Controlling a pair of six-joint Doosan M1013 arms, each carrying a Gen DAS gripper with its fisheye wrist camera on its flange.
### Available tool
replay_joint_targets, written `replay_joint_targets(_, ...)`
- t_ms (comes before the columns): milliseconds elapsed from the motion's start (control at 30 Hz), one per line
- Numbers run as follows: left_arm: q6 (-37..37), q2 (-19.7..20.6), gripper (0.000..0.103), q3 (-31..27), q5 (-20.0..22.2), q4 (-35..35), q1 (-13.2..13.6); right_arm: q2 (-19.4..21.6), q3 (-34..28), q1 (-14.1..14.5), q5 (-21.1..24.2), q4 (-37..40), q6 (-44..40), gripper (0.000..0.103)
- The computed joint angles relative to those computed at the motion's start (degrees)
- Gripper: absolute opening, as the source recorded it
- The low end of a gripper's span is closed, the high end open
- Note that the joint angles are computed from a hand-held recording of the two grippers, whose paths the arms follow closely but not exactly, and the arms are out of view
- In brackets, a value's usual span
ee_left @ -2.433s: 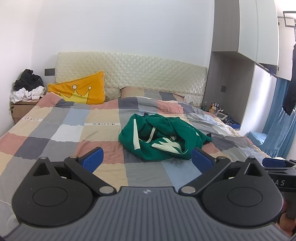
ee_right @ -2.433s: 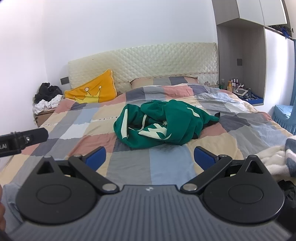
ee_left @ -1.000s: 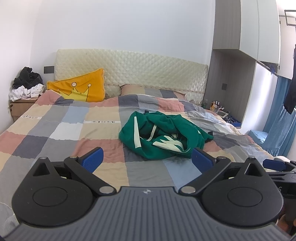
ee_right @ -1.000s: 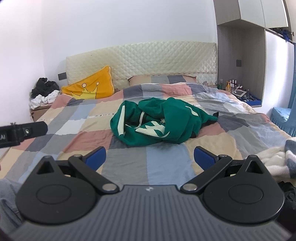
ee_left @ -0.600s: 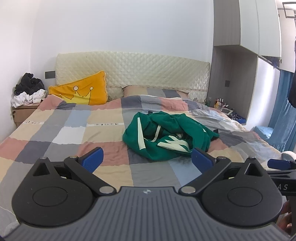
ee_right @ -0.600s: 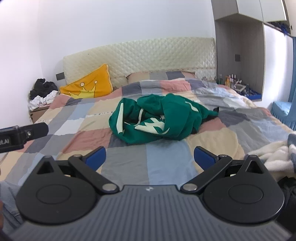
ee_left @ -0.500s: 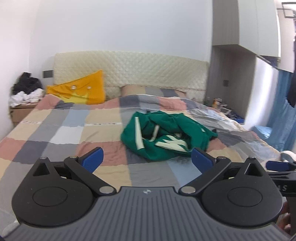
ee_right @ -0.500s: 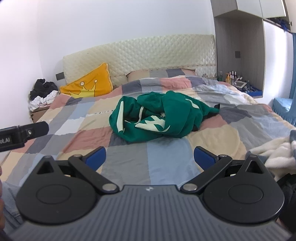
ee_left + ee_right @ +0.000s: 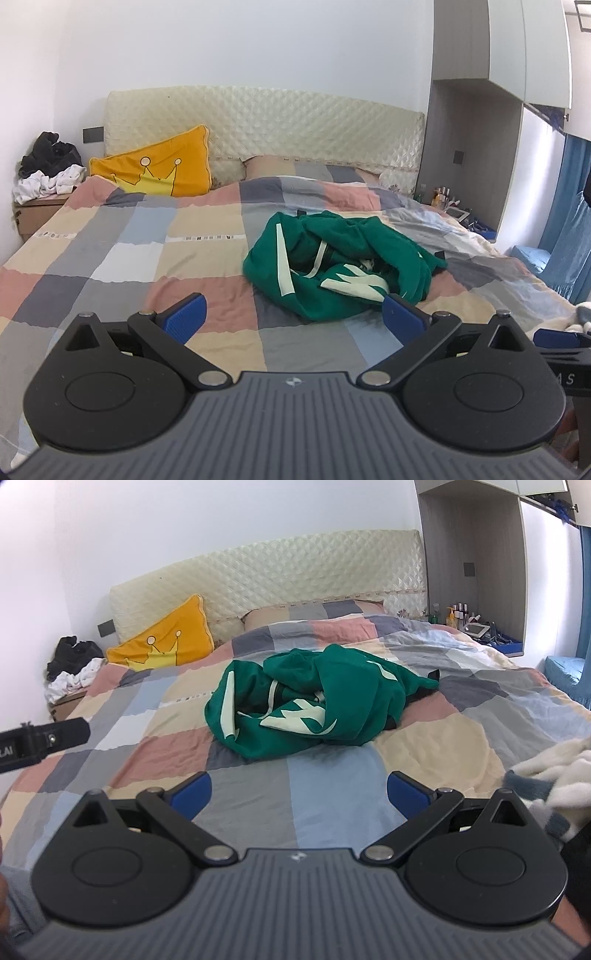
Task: Fold large clothes
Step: 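Reach both tools into the green hoodie and close on its fabric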
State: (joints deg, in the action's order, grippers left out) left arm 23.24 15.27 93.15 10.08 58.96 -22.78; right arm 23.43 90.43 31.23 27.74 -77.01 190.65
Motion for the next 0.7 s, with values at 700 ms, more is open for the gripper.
replay_joint_targets(700,29.51,14.6,0.103,-17.31,0.86,-31.86,3.73,10.58,-13.9,-4.54,-2.54,3.91,-6.34,0.103)
